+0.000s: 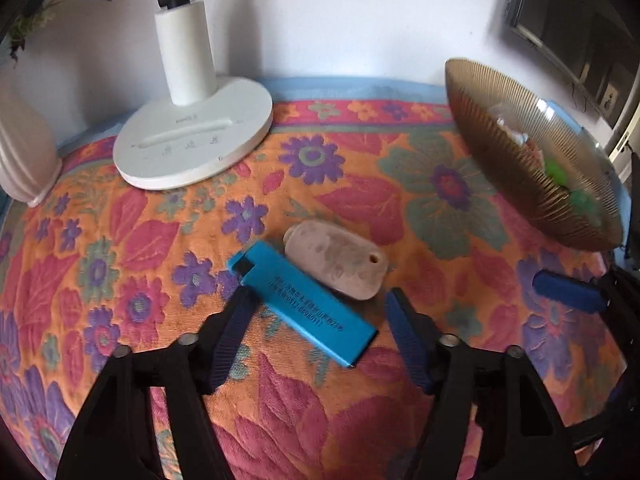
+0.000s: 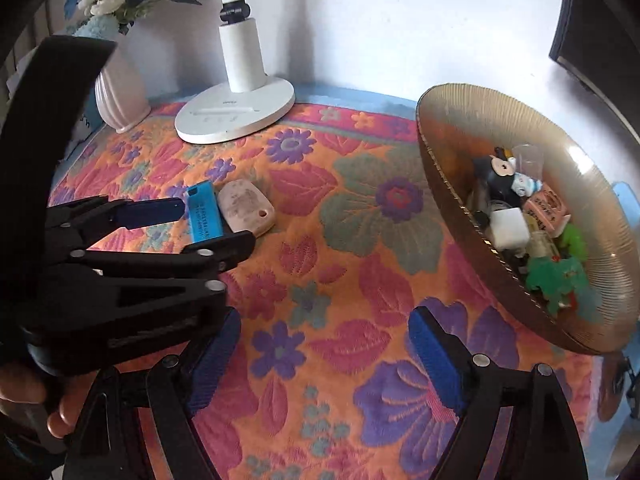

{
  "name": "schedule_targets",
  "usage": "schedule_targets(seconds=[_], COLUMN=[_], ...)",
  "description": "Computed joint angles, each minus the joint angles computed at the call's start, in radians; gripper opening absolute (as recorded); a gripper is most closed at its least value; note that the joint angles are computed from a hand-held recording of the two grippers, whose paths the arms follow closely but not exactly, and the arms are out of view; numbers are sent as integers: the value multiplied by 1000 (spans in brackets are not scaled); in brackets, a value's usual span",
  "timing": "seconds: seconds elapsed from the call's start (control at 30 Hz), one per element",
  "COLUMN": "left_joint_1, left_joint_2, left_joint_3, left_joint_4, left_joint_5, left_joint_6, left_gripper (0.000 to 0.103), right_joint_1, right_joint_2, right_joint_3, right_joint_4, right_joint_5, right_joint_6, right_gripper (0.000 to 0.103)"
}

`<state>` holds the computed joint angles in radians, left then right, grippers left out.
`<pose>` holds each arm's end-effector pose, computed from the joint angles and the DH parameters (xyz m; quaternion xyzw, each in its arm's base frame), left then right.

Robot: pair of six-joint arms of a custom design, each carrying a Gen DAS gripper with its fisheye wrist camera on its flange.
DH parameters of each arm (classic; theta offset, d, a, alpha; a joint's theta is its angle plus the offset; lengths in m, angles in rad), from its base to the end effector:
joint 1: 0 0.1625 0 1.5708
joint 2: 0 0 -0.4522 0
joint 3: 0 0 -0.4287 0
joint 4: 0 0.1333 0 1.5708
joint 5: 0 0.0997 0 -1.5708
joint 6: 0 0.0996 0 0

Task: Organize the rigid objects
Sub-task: 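Move both open tools back over the blue lighter and beige stone tag, then grasp the blue lighter with the left tool while the right tool grasps the beige stone tag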

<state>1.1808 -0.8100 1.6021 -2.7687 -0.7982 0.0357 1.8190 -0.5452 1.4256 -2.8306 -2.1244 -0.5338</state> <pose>-0.0910 -0.7547 0.1587 0.1175 0.9029 -0.2488 0.3304 0.2710 -0.7397 0.0247 0.3124 -0.8930 0.1413 0.2915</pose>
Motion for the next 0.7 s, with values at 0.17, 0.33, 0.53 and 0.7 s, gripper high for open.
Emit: schedule_targets(seconds=[0.17, 0.33, 0.53, 0.7], left_joint_1=[25, 54, 85, 93], left_joint_2=[-64, -102, -121, -123], left_joint_3=[52, 63, 54, 39], left_joint_4=[-28, -32, -47, -44], left_joint_5=[-41, -72, -114, -132], left_joint_6=[60, 93, 109, 114], left_gripper=[43, 43, 37, 32], right_joint_1=[-1, 2, 8, 20], right_joint_2=[40, 95, 156, 192], right_joint_3=[-52, -141, -225, -239], right_joint_4=[17, 75, 138, 52], right_joint_5=[16, 74, 118, 113], right_joint_6=[-38, -24, 56, 24], right_gripper=[85, 85, 73, 68])
